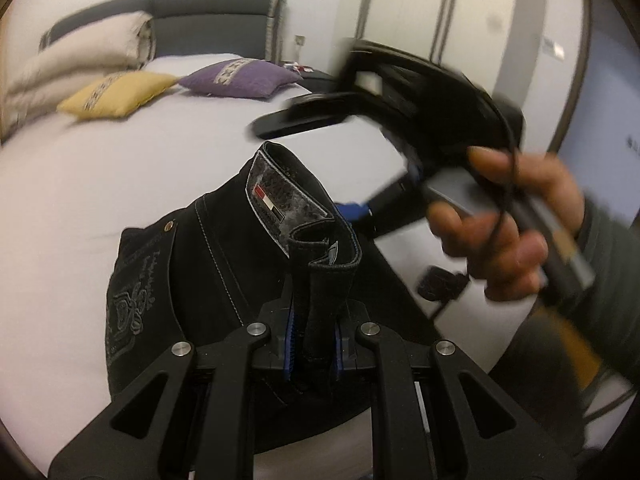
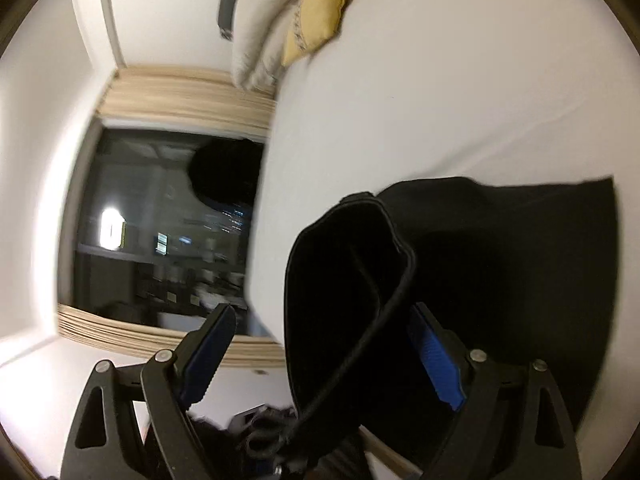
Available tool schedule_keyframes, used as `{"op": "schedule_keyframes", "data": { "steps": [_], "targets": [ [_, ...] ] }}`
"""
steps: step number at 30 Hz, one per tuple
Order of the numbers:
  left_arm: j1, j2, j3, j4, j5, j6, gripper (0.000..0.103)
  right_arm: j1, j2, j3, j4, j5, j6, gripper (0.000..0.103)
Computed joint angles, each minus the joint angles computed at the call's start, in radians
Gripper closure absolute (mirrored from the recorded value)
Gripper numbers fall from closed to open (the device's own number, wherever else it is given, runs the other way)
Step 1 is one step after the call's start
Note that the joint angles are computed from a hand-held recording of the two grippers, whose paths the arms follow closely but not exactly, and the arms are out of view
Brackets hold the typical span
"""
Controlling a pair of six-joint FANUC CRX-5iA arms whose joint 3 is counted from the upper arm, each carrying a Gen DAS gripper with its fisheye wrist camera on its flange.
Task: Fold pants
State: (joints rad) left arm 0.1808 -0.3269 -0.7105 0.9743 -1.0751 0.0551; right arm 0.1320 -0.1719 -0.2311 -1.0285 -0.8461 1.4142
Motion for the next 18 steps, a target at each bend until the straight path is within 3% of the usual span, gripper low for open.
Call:
{"op": "schedule_keyframes", "data": {
  "steps": [2, 4, 6, 9, 13, 18],
  "targets": [
    [-0.013, -0.040, -0.027, -0.021, 0.024, -0.016, 0.091, 0.059, 0.015, 0.025, 0.170, -0.010, -0.106, 0.028],
    [-0.028, -0.070, -0.045, -0.039, 0.048, -0.021, 0.091, 0.095, 0.029, 0.040, 0.273, -0.029, -0.159, 0.060],
    [-0.074, -0.079, -0.054, -0.050, 0.081, 0.004, 0.091, 0.094, 0.025, 0.036, 0.303, -0.034, -0.166, 0.079],
    [-0.110, -0.108, -0.072, -0.067, 0.093, 0.016, 0.091, 0.087, -0.010, 0.001, 0.327, -0.012, -0.169, 0.086],
    [-0.192, -0.126, -0.074, -0.078, 0.142, 0.038, 0.091, 0.072, -0.077, -0.053, 0.321, 0.030, -0.157, 0.087],
    [-0.285, -0.118, -0.072, -0.139, 0.192, 0.102, 0.090, 0.022, -0.074, -0.076, 0.289, 0.031, -0.123, 0.088]
  ]
}}
